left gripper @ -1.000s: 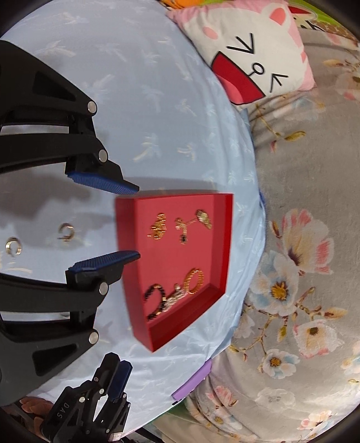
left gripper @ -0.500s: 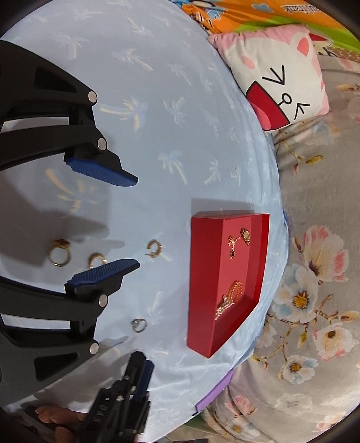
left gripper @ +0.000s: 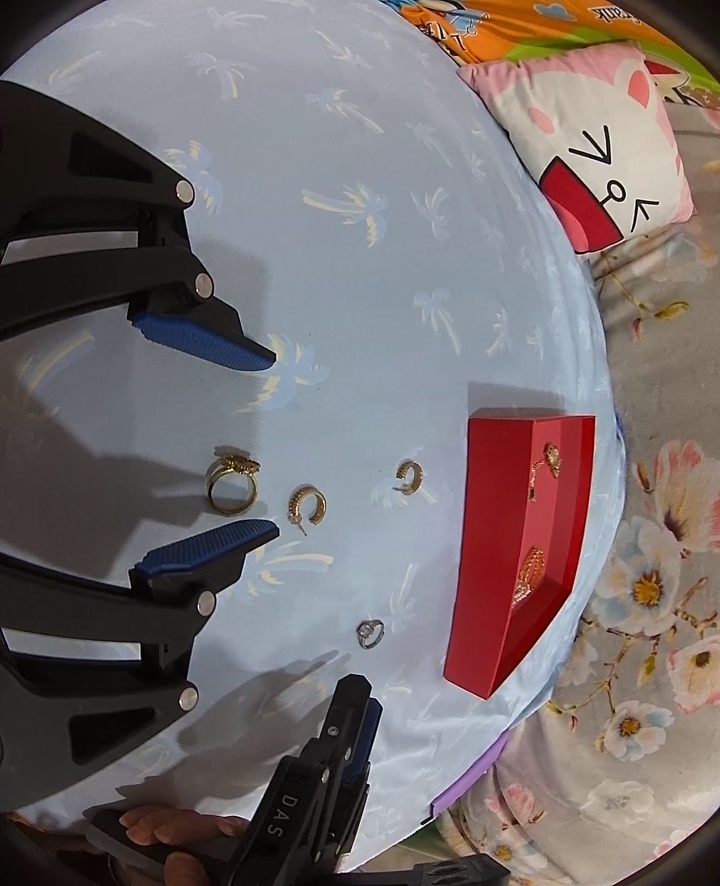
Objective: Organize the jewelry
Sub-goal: 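Grasp a gold ring with the left gripper while the right gripper grasps a silver ring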
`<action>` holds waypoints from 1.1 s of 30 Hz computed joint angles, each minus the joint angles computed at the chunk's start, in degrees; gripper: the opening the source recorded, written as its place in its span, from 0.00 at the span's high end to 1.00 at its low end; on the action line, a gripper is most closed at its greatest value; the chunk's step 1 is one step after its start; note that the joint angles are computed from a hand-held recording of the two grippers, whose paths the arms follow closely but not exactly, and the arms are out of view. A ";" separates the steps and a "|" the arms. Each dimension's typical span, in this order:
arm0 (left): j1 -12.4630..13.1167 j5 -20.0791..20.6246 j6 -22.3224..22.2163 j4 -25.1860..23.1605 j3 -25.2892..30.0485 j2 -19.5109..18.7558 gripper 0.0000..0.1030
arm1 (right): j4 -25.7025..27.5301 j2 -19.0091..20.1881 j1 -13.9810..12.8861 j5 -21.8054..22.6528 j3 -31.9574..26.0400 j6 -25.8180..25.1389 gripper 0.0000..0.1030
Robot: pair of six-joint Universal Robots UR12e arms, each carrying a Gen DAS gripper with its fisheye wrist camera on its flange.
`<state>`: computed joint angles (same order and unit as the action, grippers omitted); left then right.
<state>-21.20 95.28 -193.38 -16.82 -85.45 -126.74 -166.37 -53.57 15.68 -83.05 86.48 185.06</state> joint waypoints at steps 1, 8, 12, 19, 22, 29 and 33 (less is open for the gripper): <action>0.00 0.01 0.05 -0.36 0.18 -0.09 0.51 | 0.04 0.01 0.00 0.00 -0.01 0.05 0.68; -0.13 -0.79 1.77 0.10 0.24 -0.23 0.81 | 0.55 0.10 0.01 -0.10 -0.12 0.21 0.68; 0.34 -4.14 1.81 0.78 -0.12 -0.10 0.92 | 0.86 0.28 -0.06 0.54 -0.40 0.80 0.68; 0.36 -5.27 2.18 2.26 -0.52 0.00 0.93 | 2.04 1.02 0.79 0.17 -2.32 -1.52 0.68; 0.52 -5.59 1.74 2.45 -0.58 0.00 0.93 | 2.82 1.59 1.31 -0.32 -3.59 -3.08 0.68; 0.83 -6.59 0.92 2.79 -0.76 0.03 0.93 | 5.36 2.58 1.85 -2.01 -5.14 -4.45 0.78; 0.98 -7.12 0.74 2.58 -0.63 -0.03 0.93 | 5.56 2.65 1.89 -2.34 -5.25 -4.66 0.90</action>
<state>-20.23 88.16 -192.64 -14.24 -86.08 -126.77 -160.82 -50.92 17.57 -85.38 81.22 180.39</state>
